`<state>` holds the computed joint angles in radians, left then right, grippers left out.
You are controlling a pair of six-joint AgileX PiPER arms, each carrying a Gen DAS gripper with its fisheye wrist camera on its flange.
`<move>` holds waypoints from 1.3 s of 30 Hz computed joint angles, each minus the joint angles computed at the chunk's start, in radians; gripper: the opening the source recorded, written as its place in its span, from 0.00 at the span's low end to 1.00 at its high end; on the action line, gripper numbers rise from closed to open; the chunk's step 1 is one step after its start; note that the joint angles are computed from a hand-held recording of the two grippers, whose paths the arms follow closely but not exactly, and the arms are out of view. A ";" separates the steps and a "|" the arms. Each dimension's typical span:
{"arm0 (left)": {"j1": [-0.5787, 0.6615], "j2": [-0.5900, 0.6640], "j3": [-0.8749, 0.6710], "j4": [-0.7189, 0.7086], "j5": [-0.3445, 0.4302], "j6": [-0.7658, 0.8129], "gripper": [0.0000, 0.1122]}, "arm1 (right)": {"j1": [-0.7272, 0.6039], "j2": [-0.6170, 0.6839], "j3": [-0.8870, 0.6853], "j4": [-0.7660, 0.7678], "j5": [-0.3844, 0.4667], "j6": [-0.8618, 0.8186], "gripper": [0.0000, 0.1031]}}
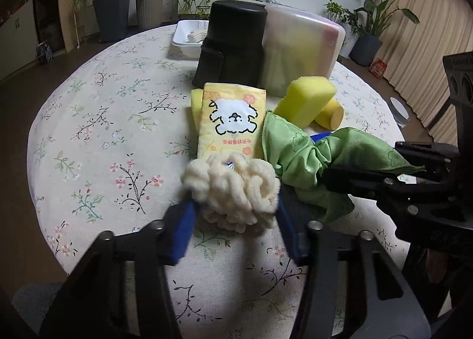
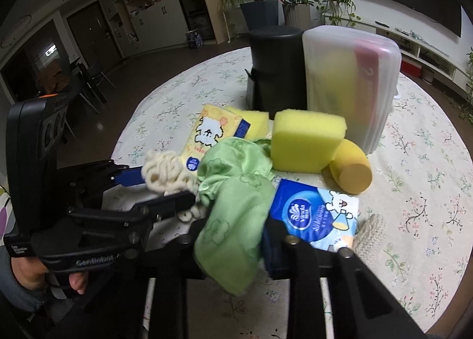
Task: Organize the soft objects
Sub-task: 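Grasp the cream scrubber with the left tool while the right tool grasps the green cloth, then carry the scrubber and green cloth to the white tray and release them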
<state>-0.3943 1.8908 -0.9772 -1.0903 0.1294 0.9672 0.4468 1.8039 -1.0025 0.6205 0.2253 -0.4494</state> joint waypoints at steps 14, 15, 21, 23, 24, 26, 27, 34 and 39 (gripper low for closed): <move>0.021 -0.070 0.079 -0.383 0.039 0.376 0.15 | -0.019 -0.087 0.060 0.276 0.036 -0.258 0.12; 0.025 -0.077 0.085 -0.399 0.045 0.391 0.15 | -0.019 -0.096 0.066 0.288 0.037 -0.267 0.12; 0.043 -0.146 0.133 -0.480 0.067 0.474 0.15 | -0.030 -0.152 0.097 0.363 0.042 -0.325 0.12; 0.047 -0.163 0.142 -0.465 0.070 0.462 0.15 | -0.025 -0.174 0.108 0.351 0.032 -0.310 0.12; 0.050 -0.172 0.146 -0.442 0.072 0.441 0.15 | -0.023 -0.184 0.112 0.339 0.030 -0.297 0.12; 0.054 -0.189 0.154 -0.410 0.073 0.410 0.15 | -0.020 -0.199 0.118 0.324 0.032 -0.281 0.12; 0.056 -0.197 0.157 -0.390 0.074 0.392 0.15 | -0.019 -0.206 0.123 0.321 0.033 -0.278 0.12; 0.071 -0.247 0.169 -0.185 0.090 0.211 0.15 | -0.037 -0.266 0.158 0.259 0.066 -0.213 0.12; 0.084 -0.258 0.176 -0.203 0.105 0.235 0.15 | -0.121 -0.282 0.167 0.490 0.206 -0.420 0.12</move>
<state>-0.3106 1.6325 -0.8017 -1.2933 0.2340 1.2022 0.3255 1.5216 -0.8355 1.1110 0.4312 -0.8692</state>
